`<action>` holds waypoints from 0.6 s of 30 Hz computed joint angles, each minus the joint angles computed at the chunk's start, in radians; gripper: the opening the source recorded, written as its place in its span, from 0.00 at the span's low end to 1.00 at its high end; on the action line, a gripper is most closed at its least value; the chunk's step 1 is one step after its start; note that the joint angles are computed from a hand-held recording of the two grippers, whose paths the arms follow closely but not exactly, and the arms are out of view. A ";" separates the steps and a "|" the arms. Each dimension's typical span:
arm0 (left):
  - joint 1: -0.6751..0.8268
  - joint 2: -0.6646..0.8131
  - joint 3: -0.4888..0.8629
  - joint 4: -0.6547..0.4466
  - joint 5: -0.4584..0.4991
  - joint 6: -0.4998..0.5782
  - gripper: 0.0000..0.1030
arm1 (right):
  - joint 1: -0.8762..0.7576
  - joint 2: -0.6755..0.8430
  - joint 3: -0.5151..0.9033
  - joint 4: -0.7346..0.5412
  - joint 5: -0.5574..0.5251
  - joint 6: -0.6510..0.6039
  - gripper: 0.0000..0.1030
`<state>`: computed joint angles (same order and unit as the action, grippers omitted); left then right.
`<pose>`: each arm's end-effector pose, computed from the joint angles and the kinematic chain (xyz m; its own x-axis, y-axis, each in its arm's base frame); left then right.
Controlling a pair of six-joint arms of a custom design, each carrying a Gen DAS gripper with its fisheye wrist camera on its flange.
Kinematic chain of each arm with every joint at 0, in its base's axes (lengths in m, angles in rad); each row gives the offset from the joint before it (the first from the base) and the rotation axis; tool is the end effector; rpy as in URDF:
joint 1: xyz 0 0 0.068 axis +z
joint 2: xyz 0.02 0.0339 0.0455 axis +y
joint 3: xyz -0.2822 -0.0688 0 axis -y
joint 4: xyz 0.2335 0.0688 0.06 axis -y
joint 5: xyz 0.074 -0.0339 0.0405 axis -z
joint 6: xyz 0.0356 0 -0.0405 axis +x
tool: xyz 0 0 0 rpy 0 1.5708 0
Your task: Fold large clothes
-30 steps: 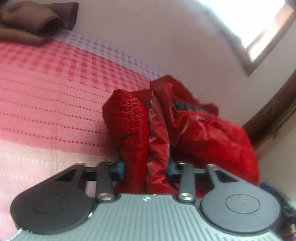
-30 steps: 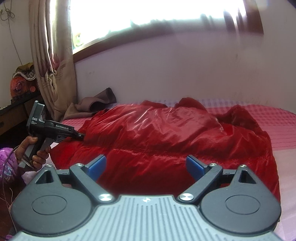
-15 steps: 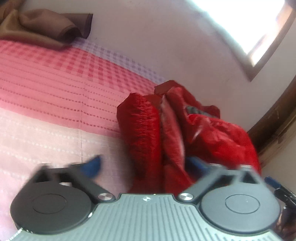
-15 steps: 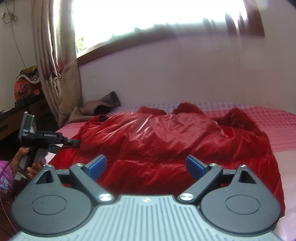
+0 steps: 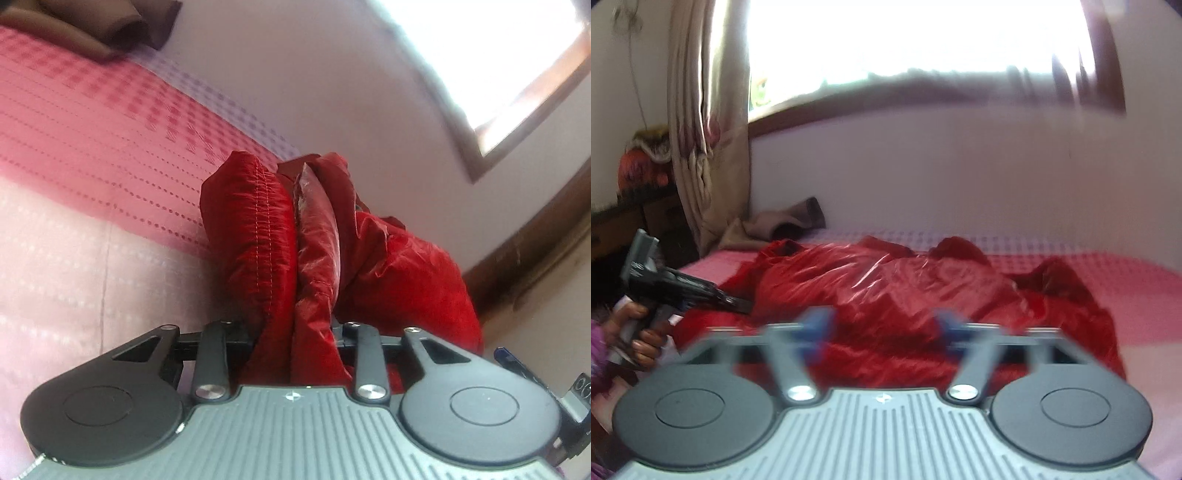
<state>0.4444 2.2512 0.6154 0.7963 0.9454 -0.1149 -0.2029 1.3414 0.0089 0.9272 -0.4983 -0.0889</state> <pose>0.2883 0.1053 0.0254 -0.6948 -0.4052 -0.5942 0.1586 0.7196 -0.6760 0.1660 -0.0168 0.1341 -0.3622 -0.0051 -0.9321 -0.2865 0.9522 0.1061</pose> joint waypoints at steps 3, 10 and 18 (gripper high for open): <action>-0.014 -0.026 -0.041 0.063 -0.041 -0.048 0.29 | 0.026 0.029 0.041 0.000 -0.006 0.001 0.27; -0.045 -0.101 -0.099 0.087 -0.104 -0.126 0.29 | 0.159 0.221 0.193 0.015 0.117 -0.039 0.18; -0.104 -0.381 -0.172 -0.040 -0.159 -0.184 0.27 | 0.219 0.392 0.377 -0.118 0.193 -0.028 0.16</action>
<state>0.3404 1.8701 0.4436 0.7559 0.7865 -0.2990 0.0157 1.7333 0.3855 0.8090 -0.3057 -0.1172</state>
